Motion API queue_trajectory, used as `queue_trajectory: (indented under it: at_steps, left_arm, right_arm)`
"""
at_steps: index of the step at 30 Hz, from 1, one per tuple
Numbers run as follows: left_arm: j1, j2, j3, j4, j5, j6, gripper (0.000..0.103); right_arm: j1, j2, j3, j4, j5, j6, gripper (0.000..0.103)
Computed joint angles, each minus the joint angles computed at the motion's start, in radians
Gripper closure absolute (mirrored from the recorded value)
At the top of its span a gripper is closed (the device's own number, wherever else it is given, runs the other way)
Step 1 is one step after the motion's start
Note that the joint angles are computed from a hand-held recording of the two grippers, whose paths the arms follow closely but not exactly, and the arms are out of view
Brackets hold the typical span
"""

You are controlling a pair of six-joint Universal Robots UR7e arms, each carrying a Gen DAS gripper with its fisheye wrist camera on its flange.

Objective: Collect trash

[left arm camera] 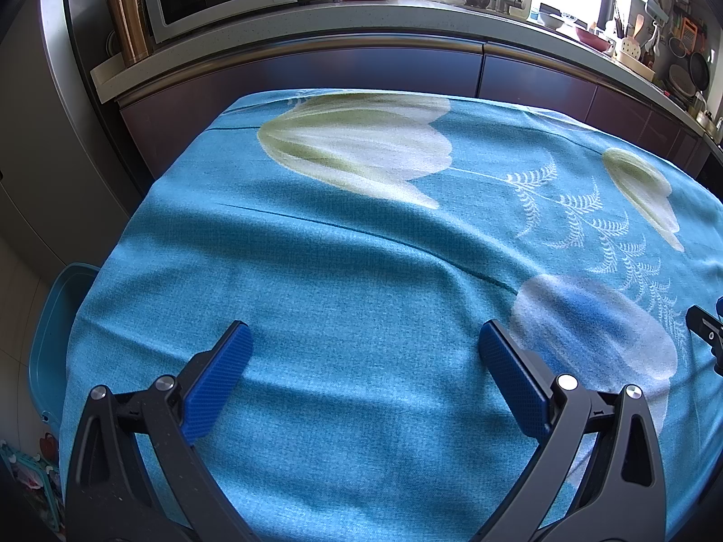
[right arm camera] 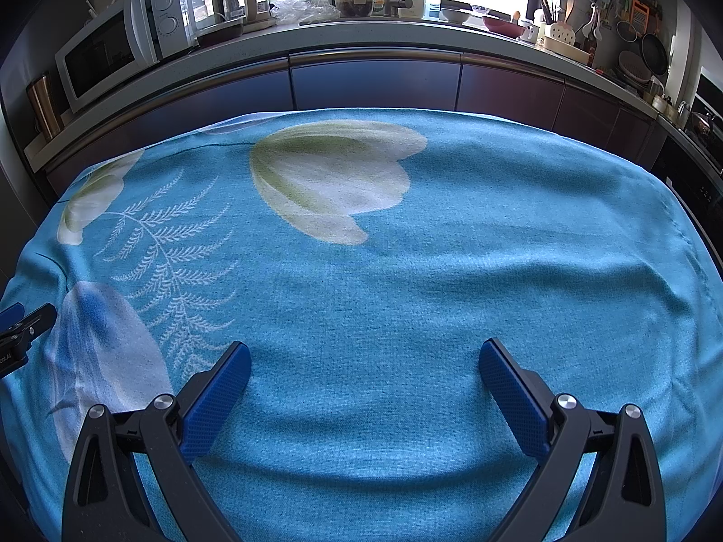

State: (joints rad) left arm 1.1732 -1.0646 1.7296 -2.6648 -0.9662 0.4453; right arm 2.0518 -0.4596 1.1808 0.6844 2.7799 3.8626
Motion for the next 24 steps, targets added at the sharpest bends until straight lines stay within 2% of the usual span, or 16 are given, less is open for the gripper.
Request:
queue_trajectory:
  at_steps: [24]
  left_arm:
    - [0.0,0.001,-0.001,0.0,0.0,0.0,0.004]
  right_arm:
    - [0.0,0.0,0.0,-0.001,0.0,-0.001,0.005]
